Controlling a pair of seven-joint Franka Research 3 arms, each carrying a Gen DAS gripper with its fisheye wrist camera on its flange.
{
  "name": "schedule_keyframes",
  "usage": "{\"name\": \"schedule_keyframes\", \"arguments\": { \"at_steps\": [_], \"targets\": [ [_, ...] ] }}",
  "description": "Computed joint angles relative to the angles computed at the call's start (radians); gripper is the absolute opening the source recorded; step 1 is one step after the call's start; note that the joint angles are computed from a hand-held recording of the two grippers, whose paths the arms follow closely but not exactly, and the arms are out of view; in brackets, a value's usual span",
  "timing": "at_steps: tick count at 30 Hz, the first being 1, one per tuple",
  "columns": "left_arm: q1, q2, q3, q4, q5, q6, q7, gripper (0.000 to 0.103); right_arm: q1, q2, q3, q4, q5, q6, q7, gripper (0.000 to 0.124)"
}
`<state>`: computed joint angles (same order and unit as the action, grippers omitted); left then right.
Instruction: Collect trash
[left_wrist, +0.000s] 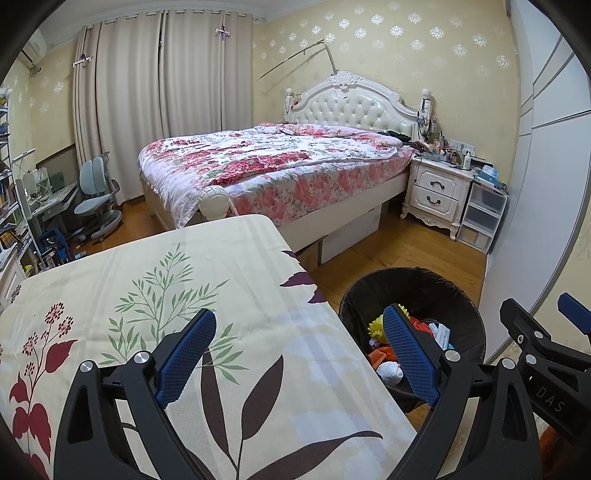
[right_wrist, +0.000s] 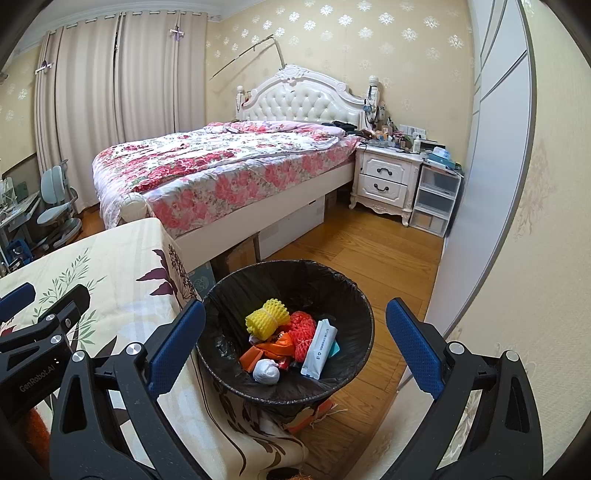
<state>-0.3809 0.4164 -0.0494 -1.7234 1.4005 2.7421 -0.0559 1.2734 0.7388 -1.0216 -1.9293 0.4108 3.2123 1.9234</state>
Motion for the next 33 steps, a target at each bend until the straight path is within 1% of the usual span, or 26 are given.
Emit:
{"name": "schedule_keyframes", "arguments": {
  "at_steps": [19,25,29,33],
  "targets": [
    [-0.003,0.002,0.001,0.000,0.019,-0.003,-0.014,0.091,0.007,-0.005,-0.004,-0.004,0.000,-0.002,-0.002,0.096],
    [-0.006,0.004,0.003,0.000,0.042,0.006,-0.042,0.091,0.007,-0.005,-0.005,-0.004,-0.001,-0.002,-0.001,0.096],
    [-0.011,0.006,0.000,0.004,0.058,-0.016,-0.055,0.091,0.010,-0.006,-0.008,-0.006,-0.001,-0.002,-0.001,0.096],
    [-0.005,0.007,-0.002,0.006,0.066,-0.004,-0.064,0.091,0.007,-0.005,-0.005,-0.004,-0.002,-0.002,-0.001,0.096]
  ]
}}
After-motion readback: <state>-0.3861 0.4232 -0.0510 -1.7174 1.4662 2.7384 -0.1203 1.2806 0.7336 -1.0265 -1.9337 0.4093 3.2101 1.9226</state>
